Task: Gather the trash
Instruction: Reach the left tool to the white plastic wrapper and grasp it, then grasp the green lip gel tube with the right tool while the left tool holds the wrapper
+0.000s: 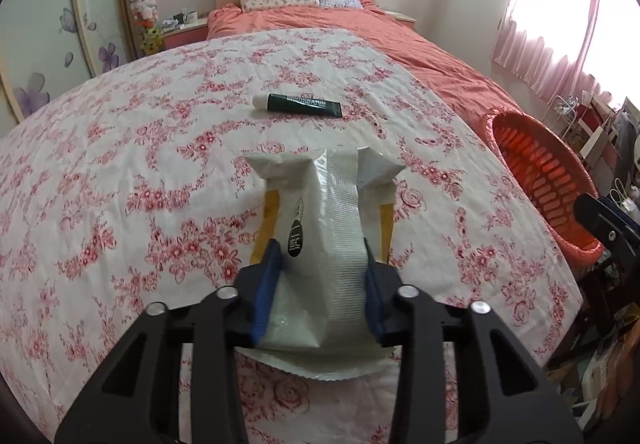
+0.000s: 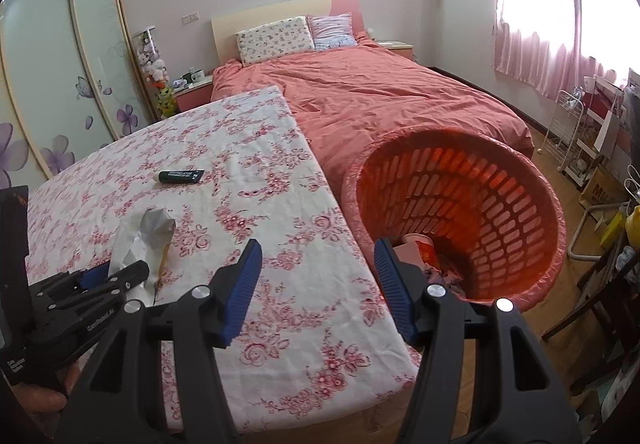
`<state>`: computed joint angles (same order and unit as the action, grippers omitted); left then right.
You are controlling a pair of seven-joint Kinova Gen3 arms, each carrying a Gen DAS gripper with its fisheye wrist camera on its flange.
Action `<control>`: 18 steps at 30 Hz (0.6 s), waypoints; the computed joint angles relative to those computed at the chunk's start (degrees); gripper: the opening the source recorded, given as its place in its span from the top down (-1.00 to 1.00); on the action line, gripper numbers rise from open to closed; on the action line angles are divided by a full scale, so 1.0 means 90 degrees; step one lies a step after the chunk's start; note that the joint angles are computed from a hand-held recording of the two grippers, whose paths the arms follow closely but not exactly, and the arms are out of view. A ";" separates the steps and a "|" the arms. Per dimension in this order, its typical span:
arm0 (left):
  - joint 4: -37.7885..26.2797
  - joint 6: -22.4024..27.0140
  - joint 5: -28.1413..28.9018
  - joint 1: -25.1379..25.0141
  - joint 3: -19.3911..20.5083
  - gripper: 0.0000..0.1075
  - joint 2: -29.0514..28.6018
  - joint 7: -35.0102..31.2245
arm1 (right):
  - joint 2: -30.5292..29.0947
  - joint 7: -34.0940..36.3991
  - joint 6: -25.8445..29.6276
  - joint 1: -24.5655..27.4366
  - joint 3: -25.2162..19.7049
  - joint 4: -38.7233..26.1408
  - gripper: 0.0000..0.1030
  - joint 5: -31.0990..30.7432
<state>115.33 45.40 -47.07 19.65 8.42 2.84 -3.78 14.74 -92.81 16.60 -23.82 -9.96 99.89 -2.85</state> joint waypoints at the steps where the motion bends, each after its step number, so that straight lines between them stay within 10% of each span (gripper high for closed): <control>1: 0.0002 0.0004 -0.0007 -0.0011 -0.0009 0.54 -0.0002 -0.0016 | 0.0010 0.0011 0.0012 -0.0006 -0.0011 -0.0017 -0.12 0.0000; 18: 0.0522 -0.0129 0.0042 -0.1255 -0.0199 0.73 -0.0876 -0.0235 | 0.0693 0.0308 0.0384 -0.0433 -0.0281 -0.1092 -0.01 0.0037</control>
<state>120.02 44.24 -46.70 8.35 6.63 -5.04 -5.90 20.97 -90.03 20.05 -27.72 -12.49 90.06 -2.52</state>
